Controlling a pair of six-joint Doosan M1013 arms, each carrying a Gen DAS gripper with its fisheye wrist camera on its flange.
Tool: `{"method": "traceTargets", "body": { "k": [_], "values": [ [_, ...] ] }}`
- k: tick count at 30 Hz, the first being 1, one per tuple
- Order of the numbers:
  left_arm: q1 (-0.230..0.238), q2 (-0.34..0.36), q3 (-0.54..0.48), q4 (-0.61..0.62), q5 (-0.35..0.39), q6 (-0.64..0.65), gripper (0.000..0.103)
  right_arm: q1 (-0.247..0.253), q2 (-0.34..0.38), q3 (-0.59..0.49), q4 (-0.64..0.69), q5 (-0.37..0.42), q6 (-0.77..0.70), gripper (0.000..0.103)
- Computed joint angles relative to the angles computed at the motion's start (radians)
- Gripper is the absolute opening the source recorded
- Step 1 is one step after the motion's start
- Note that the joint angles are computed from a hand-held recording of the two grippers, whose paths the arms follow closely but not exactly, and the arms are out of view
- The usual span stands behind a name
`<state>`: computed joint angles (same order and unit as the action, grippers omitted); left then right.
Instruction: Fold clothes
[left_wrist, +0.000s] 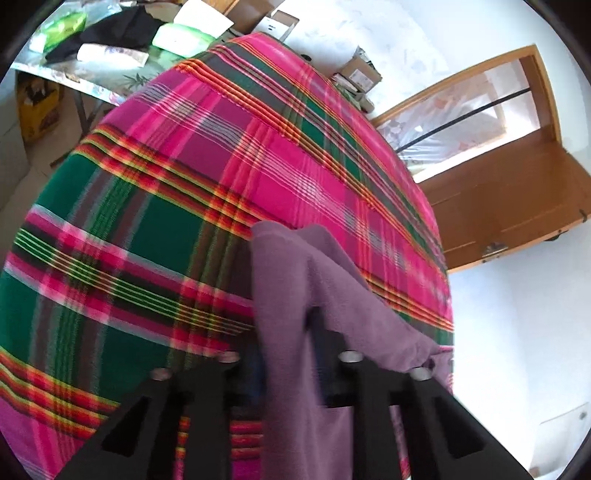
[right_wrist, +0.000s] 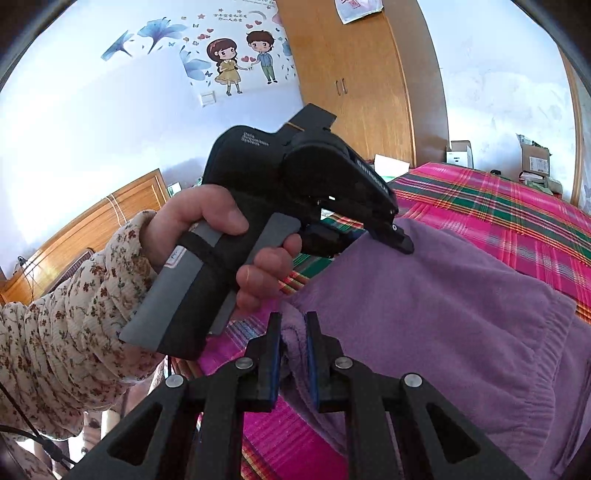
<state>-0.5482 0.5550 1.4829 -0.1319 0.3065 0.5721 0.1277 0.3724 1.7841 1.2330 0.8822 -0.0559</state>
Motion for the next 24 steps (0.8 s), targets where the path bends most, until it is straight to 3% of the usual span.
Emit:
{"method": "traceTargets", "body": {
  "k": [3, 7, 11, 24],
  "values": [
    [0.0, -0.007, 0.015, 0.0, -0.03, -0.005, 0.013, -0.001, 0.002, 0.0, 0.0, 0.009, -0.002, 0.012],
    [-0.011, -0.017, 0.025, 0.147, -0.053, -0.119, 0.013, 0.001, -0.001, 0.003, 0.014, 0.013, -0.017, 0.012],
    [-0.015, -0.018, 0.023, 0.211, -0.047, -0.172, 0.013, 0.0, 0.009, -0.008, -0.003, 0.028, 0.011, 0.012],
    [-0.042, -0.02, -0.045, 0.364, 0.05, -0.284, 0.012, -0.054, -0.046, 0.04, 0.136, 0.072, -0.085, 0.012]
  ]
}}
